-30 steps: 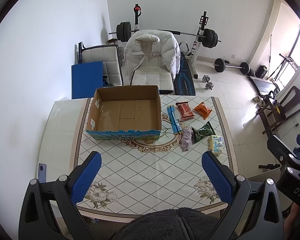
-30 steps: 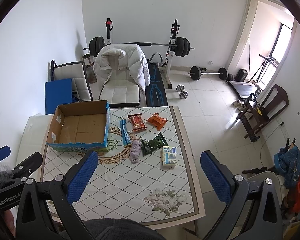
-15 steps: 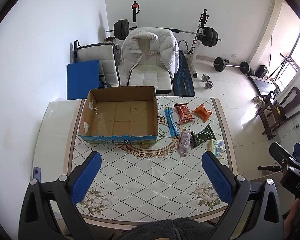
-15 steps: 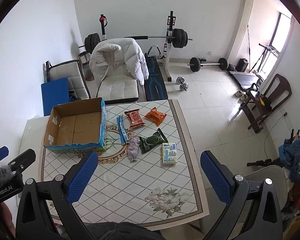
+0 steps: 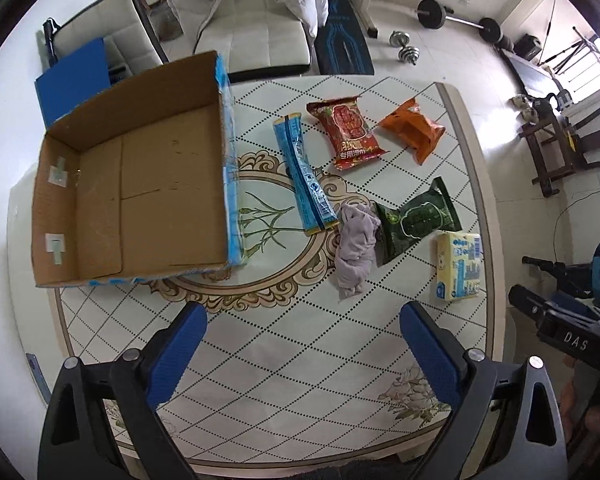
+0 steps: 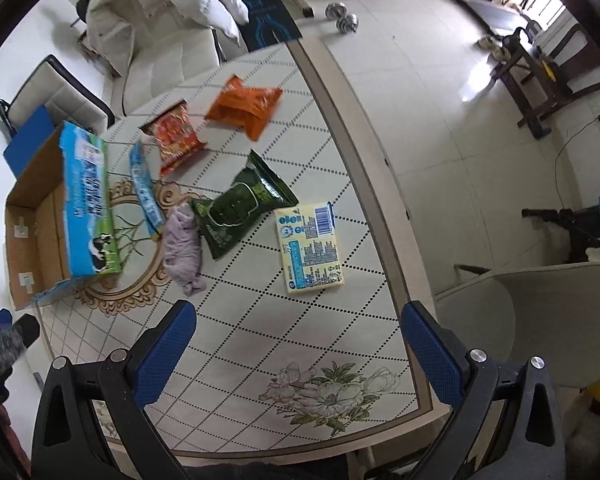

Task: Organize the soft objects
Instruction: 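Grasp the green seaweed bag with the left gripper while the right grasps the yellow carton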

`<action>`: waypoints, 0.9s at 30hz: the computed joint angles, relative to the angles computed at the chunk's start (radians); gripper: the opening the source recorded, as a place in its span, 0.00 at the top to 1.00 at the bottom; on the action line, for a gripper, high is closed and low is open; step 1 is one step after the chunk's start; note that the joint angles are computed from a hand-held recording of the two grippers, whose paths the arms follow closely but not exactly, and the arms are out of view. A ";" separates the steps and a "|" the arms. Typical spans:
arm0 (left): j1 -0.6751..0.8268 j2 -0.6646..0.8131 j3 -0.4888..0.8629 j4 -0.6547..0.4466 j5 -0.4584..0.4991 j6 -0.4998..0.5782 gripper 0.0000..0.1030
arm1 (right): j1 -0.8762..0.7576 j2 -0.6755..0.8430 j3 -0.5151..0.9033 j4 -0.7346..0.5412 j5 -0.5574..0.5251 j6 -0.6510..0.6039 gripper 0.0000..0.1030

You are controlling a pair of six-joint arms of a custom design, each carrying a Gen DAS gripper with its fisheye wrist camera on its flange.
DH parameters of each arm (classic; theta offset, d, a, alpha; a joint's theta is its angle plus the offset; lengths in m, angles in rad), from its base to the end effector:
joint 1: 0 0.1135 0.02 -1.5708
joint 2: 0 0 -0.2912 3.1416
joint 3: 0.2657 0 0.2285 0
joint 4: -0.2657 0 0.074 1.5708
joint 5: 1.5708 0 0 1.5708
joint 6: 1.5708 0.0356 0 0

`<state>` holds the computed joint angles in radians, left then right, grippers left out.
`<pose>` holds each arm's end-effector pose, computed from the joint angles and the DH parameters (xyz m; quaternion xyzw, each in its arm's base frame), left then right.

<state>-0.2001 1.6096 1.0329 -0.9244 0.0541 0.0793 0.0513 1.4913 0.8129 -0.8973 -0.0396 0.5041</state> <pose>0.2510 -0.0529 0.2253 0.1401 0.9892 -0.0291 0.0331 0.2053 0.0120 0.2026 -0.2245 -0.9743 -0.0184 0.0078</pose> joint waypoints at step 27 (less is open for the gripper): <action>-0.592 0.763 0.340 0.164 -0.251 0.127 0.62 | -0.429 0.519 -0.196 0.474 -0.059 -0.333 0.37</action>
<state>-0.7924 2.3722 1.3731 -0.7601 -0.1972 0.2060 -0.3780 2.0101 0.6167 -0.4236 -0.0981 0.1712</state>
